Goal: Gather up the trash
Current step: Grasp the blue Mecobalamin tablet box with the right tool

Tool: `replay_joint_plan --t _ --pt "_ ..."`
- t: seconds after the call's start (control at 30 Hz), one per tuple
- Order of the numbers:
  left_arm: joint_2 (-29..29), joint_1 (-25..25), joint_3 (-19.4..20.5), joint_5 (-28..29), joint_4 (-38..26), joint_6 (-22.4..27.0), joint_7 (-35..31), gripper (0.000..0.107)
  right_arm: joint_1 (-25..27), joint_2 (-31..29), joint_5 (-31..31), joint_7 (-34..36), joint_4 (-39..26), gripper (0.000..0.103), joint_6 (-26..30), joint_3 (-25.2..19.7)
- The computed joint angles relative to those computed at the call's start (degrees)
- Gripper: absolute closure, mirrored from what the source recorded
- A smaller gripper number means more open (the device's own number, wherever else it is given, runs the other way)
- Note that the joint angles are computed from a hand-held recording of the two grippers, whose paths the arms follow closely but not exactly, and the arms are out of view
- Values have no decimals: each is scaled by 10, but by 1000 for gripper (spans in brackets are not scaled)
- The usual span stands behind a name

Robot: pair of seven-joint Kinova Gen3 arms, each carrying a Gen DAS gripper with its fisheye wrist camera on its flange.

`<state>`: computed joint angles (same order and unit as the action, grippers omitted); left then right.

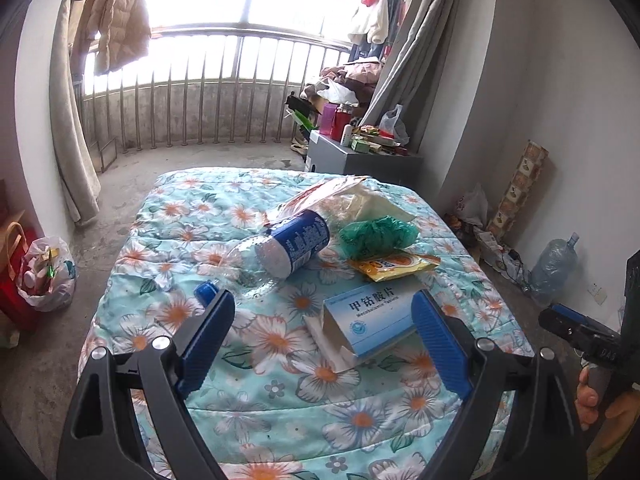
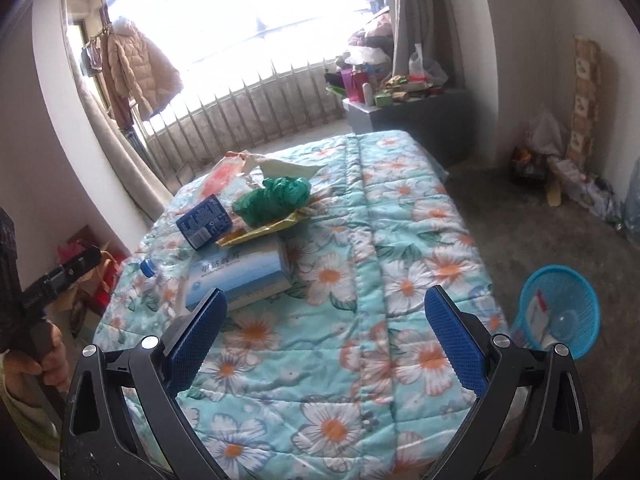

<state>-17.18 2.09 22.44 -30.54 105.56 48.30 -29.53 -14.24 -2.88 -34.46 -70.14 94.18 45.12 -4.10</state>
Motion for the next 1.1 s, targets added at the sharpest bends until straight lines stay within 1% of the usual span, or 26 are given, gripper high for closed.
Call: replay_joint_plan --t 0.1,0.2,0.27,0.33,0.43,0.47,0.6,0.7,0.77,0.8,0.83,0.9,0.97,1.07,1.1 --pt "8 -6 11 -10 5 19 15 20 8 33 -62 15 -22 8 51 8" --pt "21 -3 20 -28 7 44 37 20 26 67 -109 13 -41 9 101 1" --pt "22 8 9 -32 15 42 44 20 36 88 -129 4 -54 11 130 -7" --pt "20 17 -4 -28 24 35 45 20 44 110 -146 -5 -69 16 159 -17" --pt "13 26 -24 -10 39 13 40 20 52 138 -166 -20 -86 22 189 -32" --pt "8 29 -33 0 47 -1 35 20 54 146 -171 -27 -91 23 195 -37" --pt "6 22 -29 14 58 -17 29 20 54 188 -187 -63 -113 32 209 -53" --pt "12 18 -33 30 56 -6 23 20 54 227 -209 -98 -125 37 214 -67" --pt "23 17 -34 38 46 15 22 20 57 249 -226 -108 -126 38 208 -79" --pt "32 17 -35 40 37 34 22 20 56 256 -231 -115 -125 40 202 -83" --pt "39 19 -37 40 31 47 22 20 55 260 -234 -121 -124 41 196 -86" --pt "59 28 -40 35 13 83 22 20 59 262 -252 -111 -116 41 180 -97" --pt "78 38 -44 26 -2 118 31 20 56 264 -254 -117 -119 42 174 -101" --pt "91 56 -58 18 -11 144 41 20 51 268 -256 -124 -123 46 168 -106" --pt "93 63 -60 14 -13 153 48 20 47 270 -252 -130 -125 50 164 -107"
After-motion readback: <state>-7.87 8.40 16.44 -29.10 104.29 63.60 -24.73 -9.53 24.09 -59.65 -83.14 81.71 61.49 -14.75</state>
